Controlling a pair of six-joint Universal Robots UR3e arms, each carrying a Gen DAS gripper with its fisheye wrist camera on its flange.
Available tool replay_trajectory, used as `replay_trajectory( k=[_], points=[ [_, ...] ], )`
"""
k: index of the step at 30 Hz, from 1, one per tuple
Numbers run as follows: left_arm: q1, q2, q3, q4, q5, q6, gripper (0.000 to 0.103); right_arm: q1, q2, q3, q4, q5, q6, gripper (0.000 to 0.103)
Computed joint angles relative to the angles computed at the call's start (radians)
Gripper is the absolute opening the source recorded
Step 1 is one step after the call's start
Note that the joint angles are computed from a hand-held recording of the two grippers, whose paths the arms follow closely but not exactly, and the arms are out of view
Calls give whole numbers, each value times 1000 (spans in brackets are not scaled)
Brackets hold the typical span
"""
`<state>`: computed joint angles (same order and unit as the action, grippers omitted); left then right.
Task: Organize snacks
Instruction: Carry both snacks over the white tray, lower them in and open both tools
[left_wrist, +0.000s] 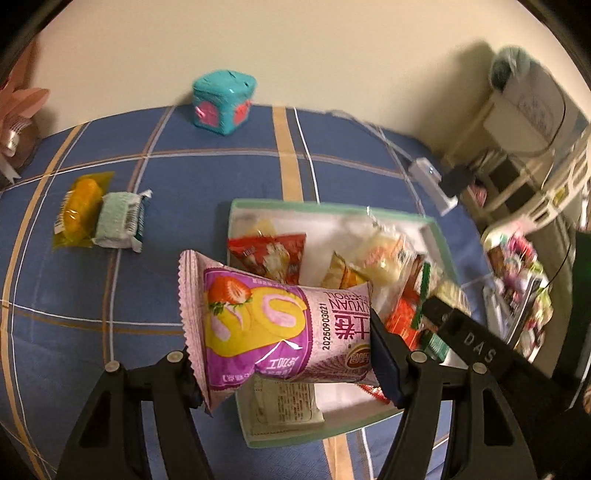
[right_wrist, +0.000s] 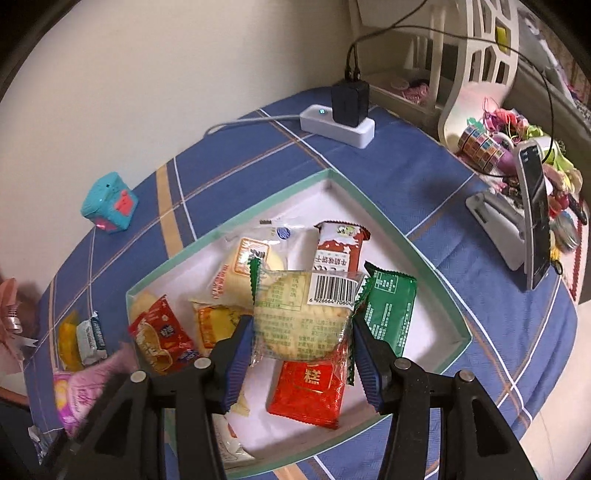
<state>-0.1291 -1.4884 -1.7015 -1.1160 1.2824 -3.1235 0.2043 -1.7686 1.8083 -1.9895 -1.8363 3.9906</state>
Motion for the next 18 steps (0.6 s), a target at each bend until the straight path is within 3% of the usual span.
replay_trajectory(
  k=[3, 18],
  points=[
    [-29, -29, 4, -6, 38, -8, 72, -16, 11, 15, 2, 21, -6, 56],
    [-35, -85, -21, -49, 29, -23, 73, -39, 37, 46, -7, 83, -21, 57]
  ],
)
